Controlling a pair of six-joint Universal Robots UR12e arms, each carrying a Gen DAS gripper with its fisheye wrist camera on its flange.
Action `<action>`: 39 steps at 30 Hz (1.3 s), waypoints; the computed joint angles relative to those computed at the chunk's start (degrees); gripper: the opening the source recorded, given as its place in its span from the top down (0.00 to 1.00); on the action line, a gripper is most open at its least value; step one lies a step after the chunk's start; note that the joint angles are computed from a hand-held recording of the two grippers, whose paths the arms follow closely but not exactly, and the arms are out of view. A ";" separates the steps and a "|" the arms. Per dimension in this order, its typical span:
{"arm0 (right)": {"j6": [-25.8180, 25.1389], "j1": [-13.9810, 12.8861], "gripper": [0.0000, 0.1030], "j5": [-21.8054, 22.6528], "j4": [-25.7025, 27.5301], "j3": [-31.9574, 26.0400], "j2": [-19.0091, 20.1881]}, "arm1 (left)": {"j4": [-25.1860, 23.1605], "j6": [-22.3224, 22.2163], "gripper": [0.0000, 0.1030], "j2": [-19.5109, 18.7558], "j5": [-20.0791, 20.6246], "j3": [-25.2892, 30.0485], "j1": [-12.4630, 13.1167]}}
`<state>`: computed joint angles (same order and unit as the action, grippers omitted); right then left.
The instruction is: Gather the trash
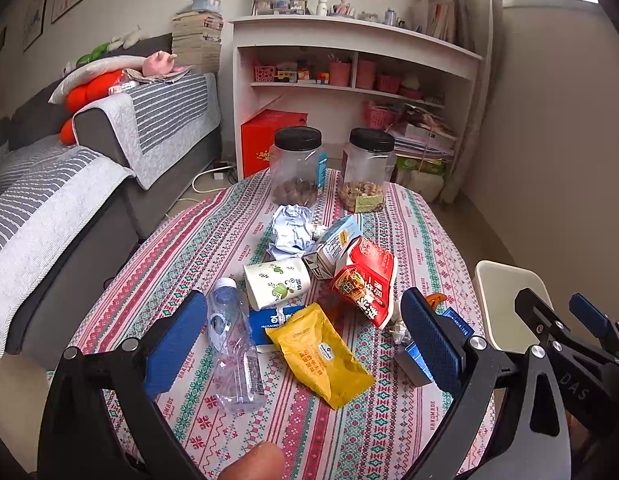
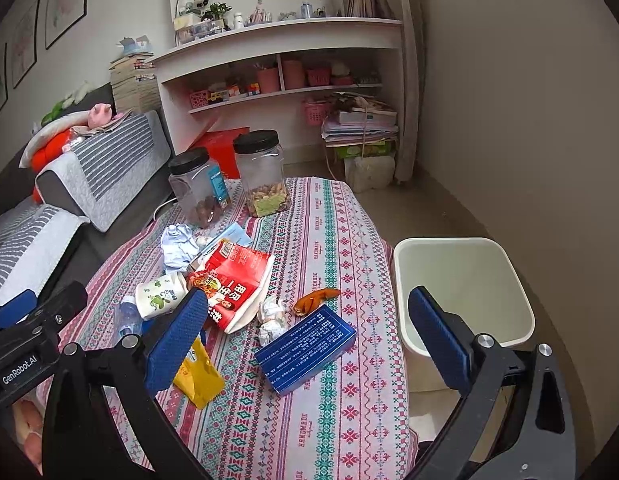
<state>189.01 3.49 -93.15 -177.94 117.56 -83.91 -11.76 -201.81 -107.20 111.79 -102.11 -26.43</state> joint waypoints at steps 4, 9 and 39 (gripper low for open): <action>-0.33 0.04 0.07 -0.02 0.21 -0.08 0.01 | -0.01 -0.11 0.08 0.21 -0.46 -0.12 0.14; -0.29 0.08 0.07 -0.05 0.56 -0.13 -0.07 | -0.14 -0.15 0.08 0.37 -0.33 -0.22 0.12; -0.16 0.01 0.07 0.13 2.35 -0.38 -0.21 | -1.49 -0.42 0.08 0.16 -0.17 0.06 0.13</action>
<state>188.85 3.49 -93.03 -175.59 117.18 -84.12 -13.25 -202.23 -107.03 111.62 -102.05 -26.30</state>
